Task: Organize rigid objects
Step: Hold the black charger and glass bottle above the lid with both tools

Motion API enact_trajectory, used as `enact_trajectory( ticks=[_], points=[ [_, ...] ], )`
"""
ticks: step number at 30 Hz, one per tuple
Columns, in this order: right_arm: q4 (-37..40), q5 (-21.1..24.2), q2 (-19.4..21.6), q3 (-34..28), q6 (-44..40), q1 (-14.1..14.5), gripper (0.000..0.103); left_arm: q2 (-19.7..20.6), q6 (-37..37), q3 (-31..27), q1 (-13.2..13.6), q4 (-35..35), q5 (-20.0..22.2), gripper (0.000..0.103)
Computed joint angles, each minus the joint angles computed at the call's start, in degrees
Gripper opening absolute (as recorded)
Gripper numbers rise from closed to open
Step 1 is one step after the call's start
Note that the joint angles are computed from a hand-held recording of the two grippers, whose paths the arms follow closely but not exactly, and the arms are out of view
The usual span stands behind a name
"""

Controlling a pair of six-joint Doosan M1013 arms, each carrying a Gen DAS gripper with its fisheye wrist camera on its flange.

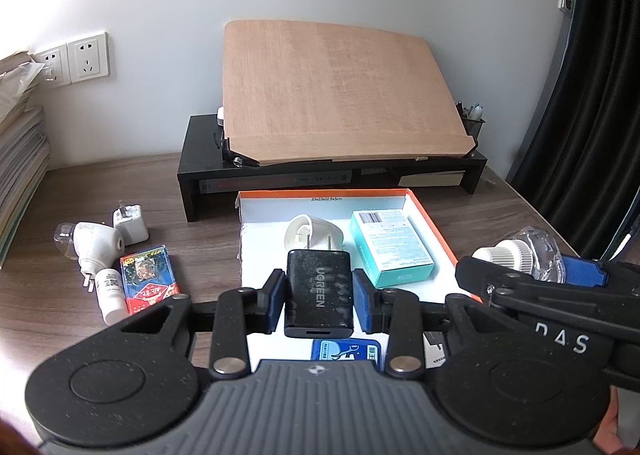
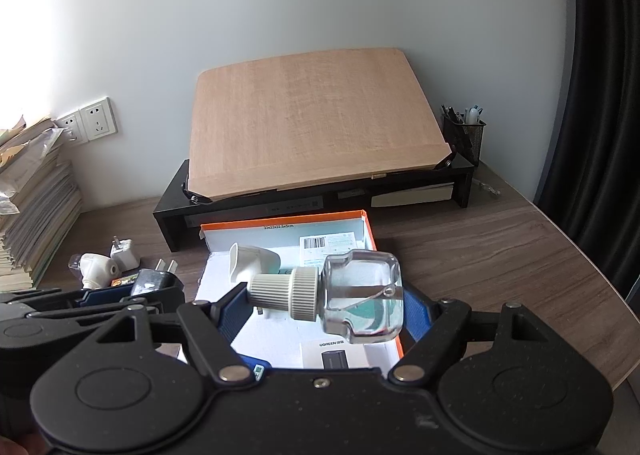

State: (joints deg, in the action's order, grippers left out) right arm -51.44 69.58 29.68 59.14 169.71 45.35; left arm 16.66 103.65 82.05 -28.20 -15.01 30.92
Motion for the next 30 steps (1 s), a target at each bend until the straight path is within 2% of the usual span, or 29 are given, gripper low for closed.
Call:
enact_trajectory(
  ticks=[30],
  points=[
    [0.1, -0.5, 0.2, -0.6, -0.9, -0.6, 0.092, 0.7, -1.7, -1.0, -0.2, 1.2, -0.2, 0.036]
  ],
)
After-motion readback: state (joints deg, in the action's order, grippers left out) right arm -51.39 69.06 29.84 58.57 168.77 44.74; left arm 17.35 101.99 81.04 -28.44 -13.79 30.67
